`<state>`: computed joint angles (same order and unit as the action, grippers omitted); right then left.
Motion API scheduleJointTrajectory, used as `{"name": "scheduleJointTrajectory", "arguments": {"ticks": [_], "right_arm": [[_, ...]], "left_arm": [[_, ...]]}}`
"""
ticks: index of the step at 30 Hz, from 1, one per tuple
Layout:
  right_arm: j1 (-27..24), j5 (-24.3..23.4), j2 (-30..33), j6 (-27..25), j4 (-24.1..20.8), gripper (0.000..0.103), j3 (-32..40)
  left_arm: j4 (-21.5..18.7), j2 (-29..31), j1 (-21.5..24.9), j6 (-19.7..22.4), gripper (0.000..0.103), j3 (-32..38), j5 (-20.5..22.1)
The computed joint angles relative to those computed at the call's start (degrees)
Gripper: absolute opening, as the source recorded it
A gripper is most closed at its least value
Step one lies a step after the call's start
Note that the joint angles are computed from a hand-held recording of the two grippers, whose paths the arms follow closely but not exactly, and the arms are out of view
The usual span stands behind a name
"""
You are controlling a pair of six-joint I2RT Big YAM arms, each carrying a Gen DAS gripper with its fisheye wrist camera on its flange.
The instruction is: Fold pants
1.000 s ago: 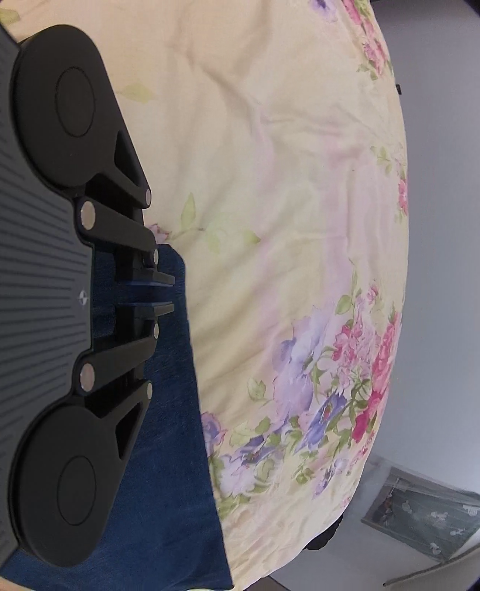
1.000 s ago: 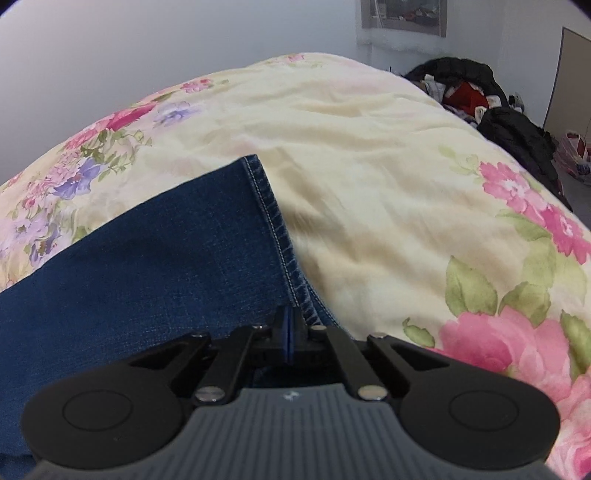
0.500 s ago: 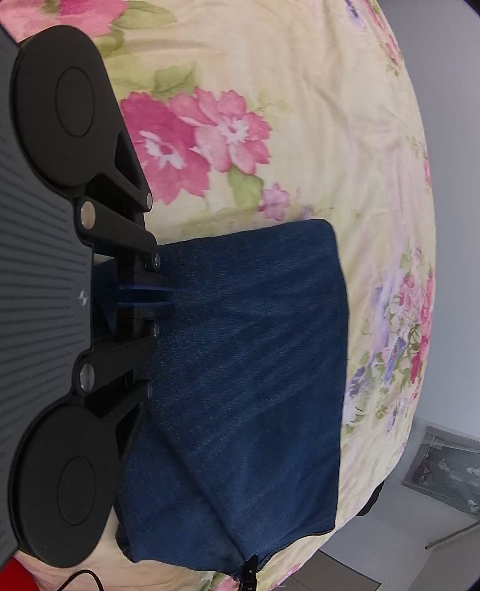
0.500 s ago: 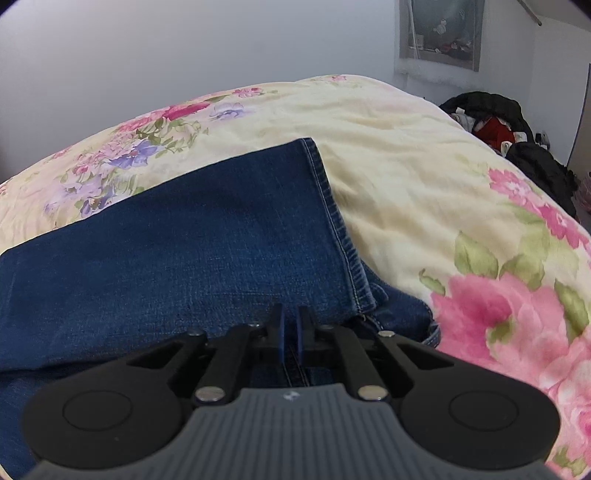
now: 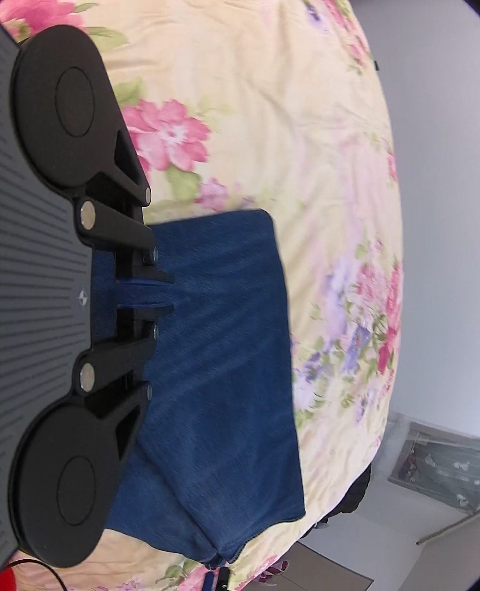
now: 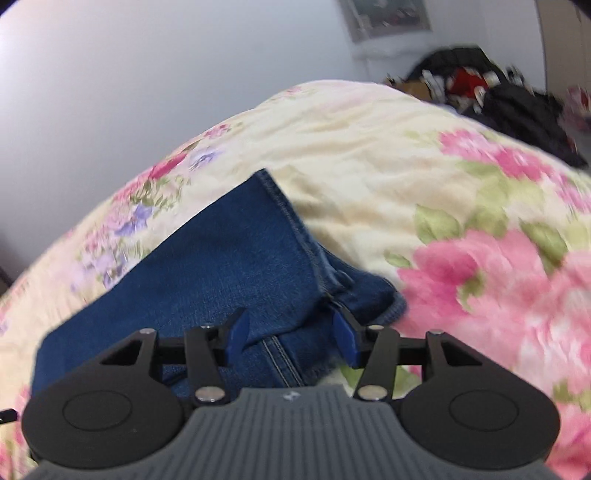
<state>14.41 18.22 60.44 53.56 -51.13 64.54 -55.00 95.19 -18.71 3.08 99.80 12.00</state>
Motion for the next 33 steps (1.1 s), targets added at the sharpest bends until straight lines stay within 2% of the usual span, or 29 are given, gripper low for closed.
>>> {"name": "scheduleJointTrajectory", "arguments": {"ticks": [4, 7, 10, 13, 15, 18, 20, 22, 25, 29, 31, 33], "right_arm": [[-4.4, -7.0, -5.1, 12.0, 5.0, 0.055, -6.8], [-7.3, -10.3, -5.5, 17.1, 10.3, 0.056, -10.2], [-9.1, -12.8, -4.7, 19.5, 18.1, 0.057, -13.0], [-9.1, -12.5, -2.1, 18.3, 20.8, 0.055, -12.6], [-8.7, -10.6, -0.8, 17.1, 21.0, 0.042, -12.1], [-7.3, -8.5, -0.5, 13.3, 20.7, 0.032, -11.5], [-7.3, -8.6, -0.7, 11.3, 20.7, 0.03, -11.3], [-8.4, -10.1, -0.8, 9.9, 20.9, 0.029, -11.3], [-9.3, -11.5, -0.8, 8.9, 20.4, 0.029, -11.1], [-10.1, -12.8, 0.5, 8.4, 19.4, 0.029, -10.0], [-10.0, -12.5, 1.2, 8.4, 18.3, 0.028, -9.1], [-9.5, -11.6, 1.3, 8.2, 17.6, 0.026, -8.4]], "left_arm": [[0.4, 3.2, -1.9, -2.9, 0.013, 4.7, 2.4], [-0.5, 6.5, -3.5, -5.2, 0.013, 9.1, 3.2], [-1.2, 9.9, -5.2, -6.3, 0.013, 13.4, 4.4], [-2.1, 14.0, -7.3, -5.5, 0.015, 18.1, 4.4], [-2.4, 17.0, -8.5, -5.2, 0.016, 21.6, 4.6], [-2.3, 21.6, -10.1, -4.9, 0.017, 26.8, 4.0], [-2.6, 25.1, -11.1, -4.3, 0.017, 31.1, 3.7], [-4.7, 29.3, -11.9, -4.1, 0.017, 37.0, 2.0], [-10.6, 35.8, -12.6, -4.8, 0.015, 46.5, -0.4], [-9.5, 36.4, -12.9, -3.6, 0.014, 46.0, -1.3], [-10.0, 36.1, -13.0, -4.6, 0.014, 46.3, -1.7], [-6.8, 31.8, -13.2, -5.8, 0.013, 40.2, -2.5]]}}
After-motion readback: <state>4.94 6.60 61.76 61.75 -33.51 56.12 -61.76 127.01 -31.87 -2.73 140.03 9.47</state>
